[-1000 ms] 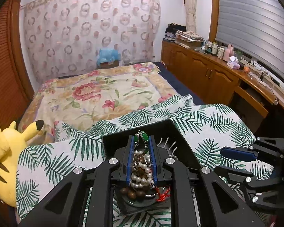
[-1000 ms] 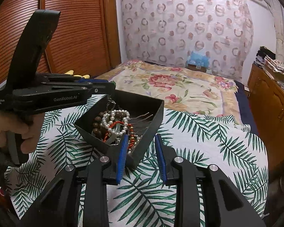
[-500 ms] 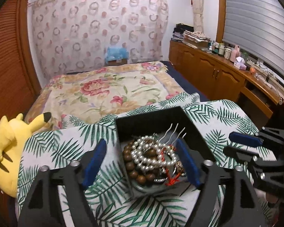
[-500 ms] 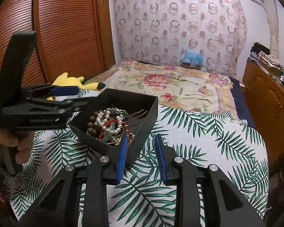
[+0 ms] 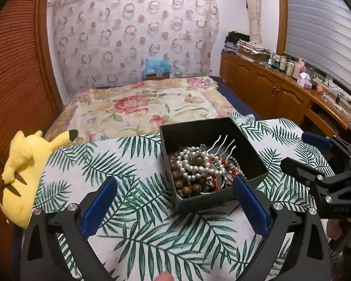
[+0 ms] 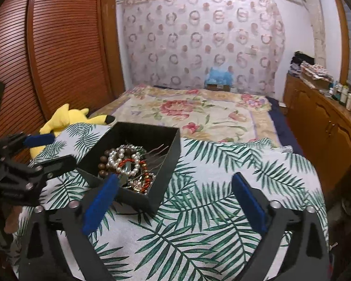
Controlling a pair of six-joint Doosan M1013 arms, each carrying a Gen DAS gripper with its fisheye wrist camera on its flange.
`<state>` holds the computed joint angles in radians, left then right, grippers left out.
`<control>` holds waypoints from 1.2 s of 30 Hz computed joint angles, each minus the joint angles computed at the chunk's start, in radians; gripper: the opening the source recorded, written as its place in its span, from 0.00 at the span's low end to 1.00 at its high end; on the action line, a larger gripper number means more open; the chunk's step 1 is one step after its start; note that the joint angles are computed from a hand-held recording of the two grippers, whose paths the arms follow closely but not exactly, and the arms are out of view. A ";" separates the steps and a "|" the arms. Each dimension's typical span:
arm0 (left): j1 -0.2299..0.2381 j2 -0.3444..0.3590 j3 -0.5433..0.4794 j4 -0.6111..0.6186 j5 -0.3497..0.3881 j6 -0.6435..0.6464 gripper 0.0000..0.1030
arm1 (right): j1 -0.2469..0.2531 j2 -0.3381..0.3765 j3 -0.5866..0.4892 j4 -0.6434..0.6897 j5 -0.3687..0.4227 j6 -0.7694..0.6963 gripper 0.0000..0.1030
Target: Organize jewelry
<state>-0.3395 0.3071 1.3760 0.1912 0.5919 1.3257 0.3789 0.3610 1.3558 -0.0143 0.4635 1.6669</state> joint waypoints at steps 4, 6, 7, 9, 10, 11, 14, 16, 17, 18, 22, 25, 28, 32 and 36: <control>-0.003 -0.029 0.032 0.016 -0.023 -0.038 0.92 | 0.006 -0.010 0.006 -0.041 0.002 0.054 0.97; -0.004 -0.040 0.044 0.018 -0.030 -0.048 0.92 | 0.010 -0.019 0.018 -0.072 -0.011 0.094 0.97; -0.003 -0.050 0.055 0.010 -0.043 -0.043 0.92 | 0.011 -0.027 0.028 -0.080 -0.023 0.108 0.97; -0.006 -0.065 0.070 0.016 -0.060 -0.048 0.92 | 0.016 -0.039 0.042 -0.115 -0.036 0.149 0.97; -0.008 -0.075 0.080 0.024 -0.067 -0.057 0.92 | 0.018 -0.049 0.054 -0.127 -0.048 0.166 0.97; -0.009 -0.080 0.083 0.030 -0.068 -0.063 0.92 | 0.021 -0.056 0.062 -0.146 -0.055 0.188 0.97; -0.021 -0.106 0.107 0.085 -0.082 -0.111 0.92 | 0.034 -0.084 0.094 -0.238 -0.084 0.271 0.97; -0.029 -0.122 0.122 0.121 -0.093 -0.140 0.92 | 0.043 -0.102 0.115 -0.291 -0.100 0.321 0.97; -0.034 -0.131 0.130 0.139 -0.097 -0.157 0.92 | 0.047 -0.110 0.122 -0.314 -0.105 0.344 0.97; -0.036 -0.138 0.136 0.147 -0.101 -0.167 0.92 | 0.049 -0.116 0.129 -0.326 -0.109 0.356 0.97; -0.040 -0.163 0.162 0.174 -0.120 -0.207 0.92 | 0.061 -0.141 0.154 -0.406 -0.123 0.433 0.97; -0.051 -0.181 0.184 0.260 -0.129 -0.284 0.92 | 0.070 -0.160 0.177 -0.484 -0.135 0.507 0.97; -0.054 -0.192 0.196 0.291 -0.132 -0.314 0.92 | 0.073 -0.172 0.192 -0.529 -0.144 0.559 0.97; -0.055 -0.199 0.205 0.286 -0.134 -0.308 0.92 | 0.075 -0.178 0.200 -0.555 -0.151 0.592 0.97; -0.055 -0.202 0.207 0.275 -0.131 -0.301 0.92 | 0.077 -0.181 0.204 -0.564 -0.152 0.599 0.97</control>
<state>-0.3941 0.1049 1.5833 0.4659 0.4613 1.0249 0.4560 0.1805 1.5594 -0.5782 0.3115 2.2656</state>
